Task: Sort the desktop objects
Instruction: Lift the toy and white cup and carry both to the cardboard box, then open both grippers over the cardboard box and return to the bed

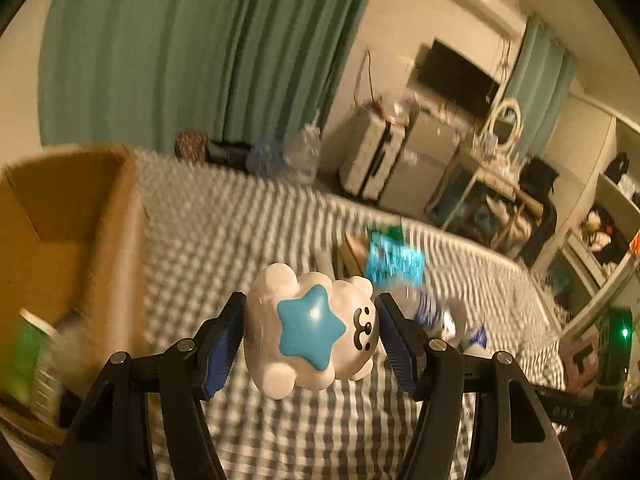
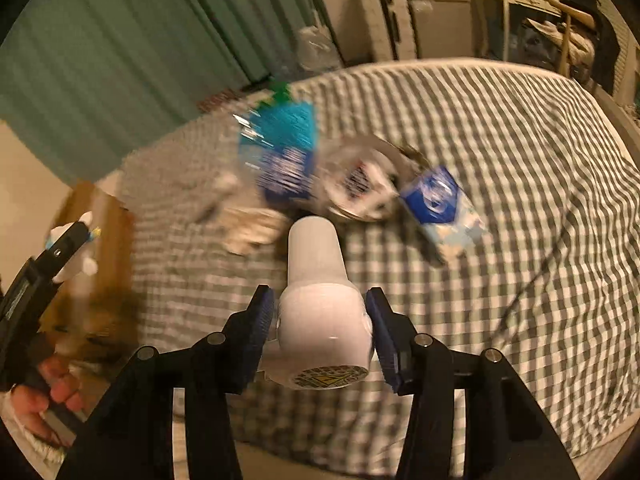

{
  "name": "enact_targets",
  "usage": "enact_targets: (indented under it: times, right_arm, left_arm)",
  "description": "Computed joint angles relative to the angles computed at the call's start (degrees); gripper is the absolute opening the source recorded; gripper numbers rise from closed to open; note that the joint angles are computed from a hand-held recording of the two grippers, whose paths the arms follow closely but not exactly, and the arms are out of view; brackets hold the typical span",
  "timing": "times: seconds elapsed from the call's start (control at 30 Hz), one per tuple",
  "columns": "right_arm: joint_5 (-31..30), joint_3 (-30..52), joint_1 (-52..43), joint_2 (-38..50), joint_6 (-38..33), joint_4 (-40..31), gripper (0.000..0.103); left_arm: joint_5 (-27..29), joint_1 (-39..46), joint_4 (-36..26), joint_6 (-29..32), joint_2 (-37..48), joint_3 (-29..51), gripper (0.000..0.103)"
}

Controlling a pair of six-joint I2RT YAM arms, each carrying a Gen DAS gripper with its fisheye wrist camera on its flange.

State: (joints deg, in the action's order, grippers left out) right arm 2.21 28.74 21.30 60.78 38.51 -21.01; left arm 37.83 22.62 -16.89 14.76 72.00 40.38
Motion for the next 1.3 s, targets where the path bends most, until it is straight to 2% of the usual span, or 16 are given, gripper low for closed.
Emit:
enact_targets:
  times: [0.13, 0.27, 0.43, 0.53, 0.7, 0.77, 0.83, 0.9, 0.93, 1.0, 1.07, 1.17, 1.2, 1.27, 1.3]
  right_arm:
    - [3.27, 6.13, 9.1, 0.27, 3.24, -1.95, 0.048]
    - [4.81, 13.95, 17.41, 3.8, 3.0, -3.76, 0.048]
    - [2.58, 29.4, 24.69, 19.23, -0.1, -2.01, 0.048]
    - [-0.39, 40.2, 26.22, 29.94, -2.08, -2.11, 0.048]
    - [-2.45, 59.8, 28.24, 47.09, -5.04, -5.66, 0.048]
    - [-3.93, 64.41, 28.2, 51.23, -5.11, -6.17, 0.048]
    - [-2.91, 69.68, 28.55, 54.95, -5.89, -8.25, 0.049]
    - [0.39, 70.01, 28.81, 55.2, -5.57, -7.51, 0.064]
    - [1.35, 68.28, 28.81, 54.18, -4.76, -5.92, 0.075]
    - [3.56, 63.79, 28.94, 51.02, -4.03, -3.2, 0.076]
    - [8.64, 61.14, 29.59, 48.41, -2.95, -3.39, 0.076]
    - [14.11, 52.54, 29.39, 41.13, -0.51, -2.19, 0.076]
    - [15.9, 48.59, 29.06, 37.34, 0.82, -1.98, 0.078]
    - [18.73, 42.05, 28.54, 30.81, 2.73, -1.46, 0.092]
    - [21.39, 37.82, 28.32, 25.91, 5.0, -1.86, 0.092]
  left_arm:
    - [4.73, 7.77, -7.49, 4.33, 2.26, 10.42, 0.067]
    - [5.47, 14.99, -13.87, 8.93, 13.16, 24.2, 0.067]
    - [-1.58, 21.19, -11.54, 15.85, 27.14, 33.34, 0.067]
    - [-1.97, 24.98, -11.59, 15.57, 35.35, 37.21, 0.067]
    - [-2.22, 25.8, -12.32, 14.34, 40.88, 40.48, 0.068]
    - [-1.05, 25.51, -10.08, 14.99, 39.75, 38.97, 0.077]
    - [-0.53, 25.87, -5.65, 14.85, 37.77, 35.81, 0.101]
    - [-0.55, 25.96, -2.68, 13.99, 36.57, 33.72, 0.103]
    - [-0.49, 25.88, -2.69, 14.15, 36.64, 33.66, 0.103]
    - [-1.64, 25.45, -2.62, 14.47, 36.79, 33.46, 0.103]
    - [-2.83, 24.96, -2.25, 14.9, 35.95, 32.64, 0.103]
    - [-3.23, 24.67, 0.07, 15.58, 32.62, 29.48, 0.103]
    - [-2.86, 24.48, 0.25, 15.94, 30.82, 28.23, 0.103]
    - [-2.48, 23.91, -0.81, 15.95, 28.32, 27.69, 0.103]
    - [-2.08, 23.64, -1.3, 15.75, 26.32, 26.73, 0.103]
